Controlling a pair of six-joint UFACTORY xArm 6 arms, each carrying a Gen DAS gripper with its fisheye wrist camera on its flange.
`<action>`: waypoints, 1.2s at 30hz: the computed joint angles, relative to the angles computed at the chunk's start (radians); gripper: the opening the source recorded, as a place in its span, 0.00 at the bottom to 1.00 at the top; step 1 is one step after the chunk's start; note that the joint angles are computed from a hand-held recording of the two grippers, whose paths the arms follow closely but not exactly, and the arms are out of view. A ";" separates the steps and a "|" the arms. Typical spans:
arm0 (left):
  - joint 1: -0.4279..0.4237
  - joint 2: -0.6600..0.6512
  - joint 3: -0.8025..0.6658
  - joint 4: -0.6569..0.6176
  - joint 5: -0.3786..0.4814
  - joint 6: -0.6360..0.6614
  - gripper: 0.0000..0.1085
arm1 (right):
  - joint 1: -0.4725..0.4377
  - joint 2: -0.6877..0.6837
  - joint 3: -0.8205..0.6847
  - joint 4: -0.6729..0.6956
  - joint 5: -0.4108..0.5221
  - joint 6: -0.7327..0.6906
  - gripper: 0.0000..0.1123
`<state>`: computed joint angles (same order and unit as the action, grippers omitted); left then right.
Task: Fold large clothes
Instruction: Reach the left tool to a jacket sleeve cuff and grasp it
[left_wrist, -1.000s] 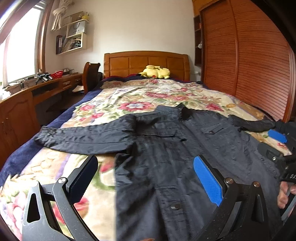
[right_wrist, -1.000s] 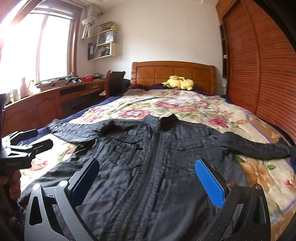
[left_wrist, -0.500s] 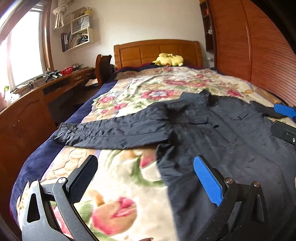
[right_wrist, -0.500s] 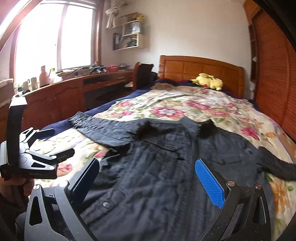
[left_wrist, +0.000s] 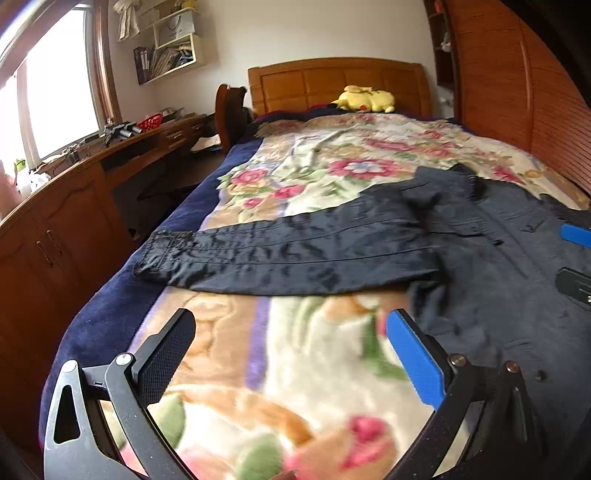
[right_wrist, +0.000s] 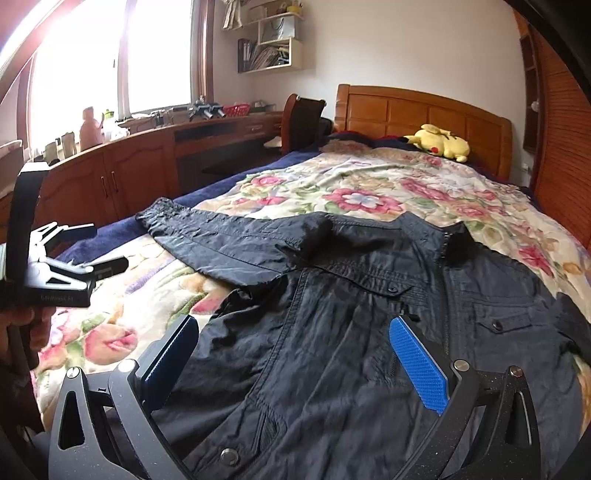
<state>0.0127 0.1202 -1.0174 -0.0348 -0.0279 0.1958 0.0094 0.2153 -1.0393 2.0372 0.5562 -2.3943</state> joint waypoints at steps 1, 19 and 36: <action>0.006 0.016 -0.019 -0.035 0.010 0.031 0.95 | 0.006 0.010 -0.013 -0.001 -0.006 0.005 0.92; 0.155 0.374 -0.495 -0.073 0.249 0.075 0.81 | 0.033 0.048 -0.044 -0.031 -0.021 0.020 0.92; 0.232 0.764 -1.087 0.171 0.512 -0.237 0.80 | 0.048 0.087 -0.079 -0.052 -0.052 0.048 0.92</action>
<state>0.2442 0.8842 -2.1044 0.1361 0.4846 -0.0411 0.0574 0.3027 -1.1179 1.9856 0.5041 -2.3467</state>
